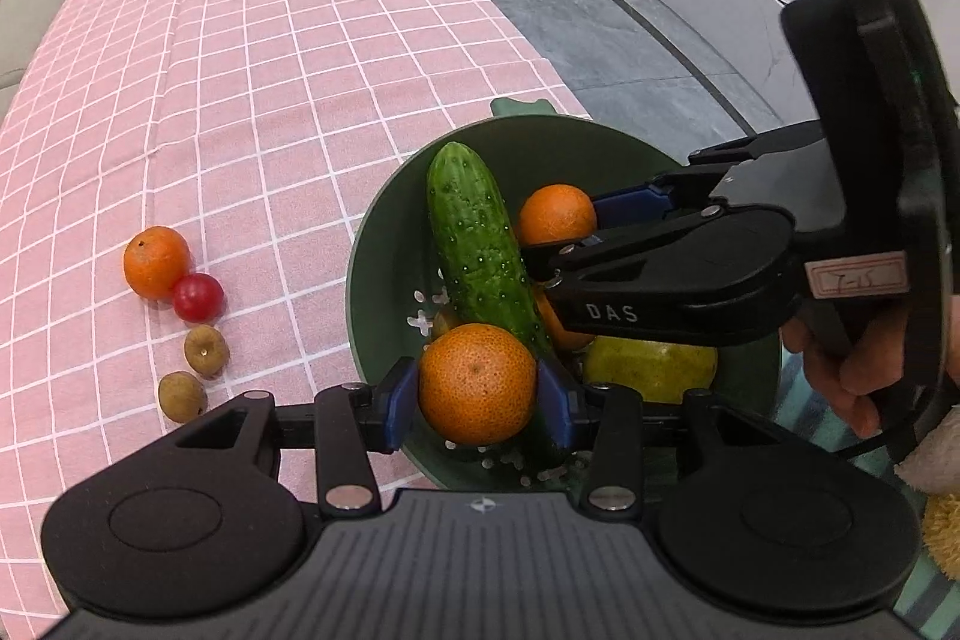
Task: Organize fruits
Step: 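Carry both oranges into the green colander with both tools, then open both tools to drop the oranges and lift out of the colander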
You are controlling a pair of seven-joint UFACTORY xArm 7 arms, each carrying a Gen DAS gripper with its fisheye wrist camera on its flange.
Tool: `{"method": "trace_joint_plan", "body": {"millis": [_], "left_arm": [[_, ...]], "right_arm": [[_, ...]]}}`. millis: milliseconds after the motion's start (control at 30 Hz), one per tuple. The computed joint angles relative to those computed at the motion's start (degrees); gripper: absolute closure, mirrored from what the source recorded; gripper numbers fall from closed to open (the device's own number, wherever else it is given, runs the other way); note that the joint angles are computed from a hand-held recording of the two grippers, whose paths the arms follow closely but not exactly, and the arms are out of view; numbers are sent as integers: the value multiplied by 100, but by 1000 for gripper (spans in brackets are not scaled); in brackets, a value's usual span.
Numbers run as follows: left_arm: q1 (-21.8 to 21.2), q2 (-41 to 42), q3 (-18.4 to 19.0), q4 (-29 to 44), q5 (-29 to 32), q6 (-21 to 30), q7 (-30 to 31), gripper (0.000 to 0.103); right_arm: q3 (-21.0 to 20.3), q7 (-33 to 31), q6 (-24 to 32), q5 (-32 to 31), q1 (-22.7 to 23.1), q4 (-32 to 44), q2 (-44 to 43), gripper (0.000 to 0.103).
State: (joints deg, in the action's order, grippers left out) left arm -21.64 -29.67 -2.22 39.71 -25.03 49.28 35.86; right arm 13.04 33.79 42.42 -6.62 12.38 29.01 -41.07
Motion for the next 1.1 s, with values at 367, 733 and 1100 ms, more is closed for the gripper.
{"method": "trace_joint_plan", "body": {"millis": [367, 733, 1100], "left_arm": [[-5, -24, 69, 39, -123, 79, 5, 40], [154, -286, 313, 233, -398, 383, 205, 39], [770, -222, 642, 313, -376, 5, -175, 39]], "right_arm": [[97, -18, 200, -155, 13, 165, 57, 61], [450, 372, 644, -481, -71, 465, -393, 45], [809, 663, 422, -818, -32, 1106, -58, 36]]}}
